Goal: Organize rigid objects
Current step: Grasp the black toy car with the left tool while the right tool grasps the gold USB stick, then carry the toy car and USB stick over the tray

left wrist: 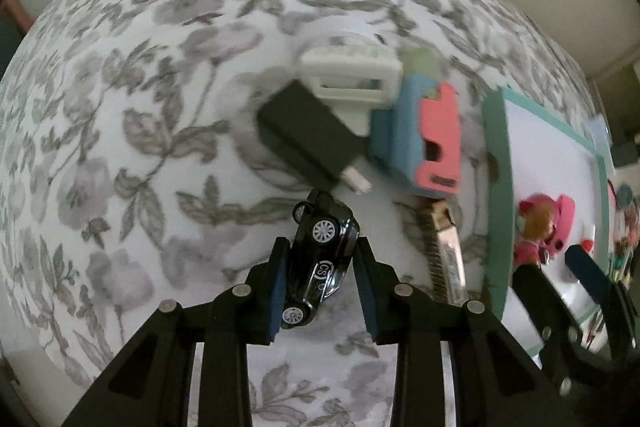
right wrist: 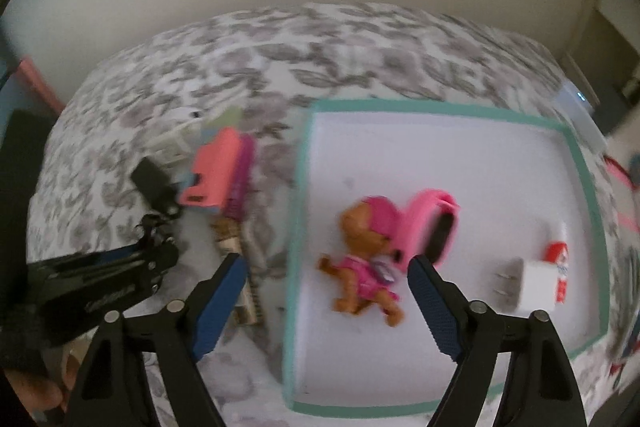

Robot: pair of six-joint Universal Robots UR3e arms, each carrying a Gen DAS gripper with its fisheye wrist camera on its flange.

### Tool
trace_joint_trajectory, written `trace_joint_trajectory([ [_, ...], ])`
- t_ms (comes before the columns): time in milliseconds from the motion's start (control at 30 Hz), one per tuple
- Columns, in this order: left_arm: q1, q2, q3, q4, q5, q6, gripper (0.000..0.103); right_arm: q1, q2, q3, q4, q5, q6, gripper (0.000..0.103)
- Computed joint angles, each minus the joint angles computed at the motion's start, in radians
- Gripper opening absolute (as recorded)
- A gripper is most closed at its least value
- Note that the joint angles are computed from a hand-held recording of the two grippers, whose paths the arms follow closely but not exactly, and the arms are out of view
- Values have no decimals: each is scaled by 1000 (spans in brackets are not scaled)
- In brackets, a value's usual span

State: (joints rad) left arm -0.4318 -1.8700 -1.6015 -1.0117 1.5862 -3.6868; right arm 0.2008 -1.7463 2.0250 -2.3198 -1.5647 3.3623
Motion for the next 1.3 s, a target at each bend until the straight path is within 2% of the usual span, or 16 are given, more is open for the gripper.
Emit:
trace_joint_trajectory([
  [200, 52, 47, -83, 31, -12, -6, 33, 79, 77, -45, -49, -2, -29, 76],
  [267, 68, 65, -103, 30, -13, 11, 33, 88, 100, -56, -49, 0, -40, 71],
  [333, 88, 84, -133, 36, -20, 24, 33, 94, 127, -66, -47, 7, -48, 58],
  [367, 105, 106, -156, 36, -29, 37, 33, 94, 134, -68, -46, 12, -50, 56],
  [600, 123, 118, -184, 53, -49, 47, 33, 116, 175, -98, -68, 42, -67, 51],
  [800, 106, 96, -137, 15, -40, 41, 33, 151, 235, -138, -51, 22, -84, 44],
  [933, 100, 77, -141, 32, -33, 46, 33, 167, 271, -149, -39, 0, -77, 30],
  [1067, 99, 73, -150, 44, -23, 55, 33, 168, 292, -149, -30, 2, -73, 28],
  [1100, 98, 73, -150, 44, -20, 56, 33, 172, 299, -150, -30, -4, -70, 25],
  [1300, 93, 82, -148, 29, 3, 72, 33, 180, 310, -147, -47, -26, -56, 25],
])
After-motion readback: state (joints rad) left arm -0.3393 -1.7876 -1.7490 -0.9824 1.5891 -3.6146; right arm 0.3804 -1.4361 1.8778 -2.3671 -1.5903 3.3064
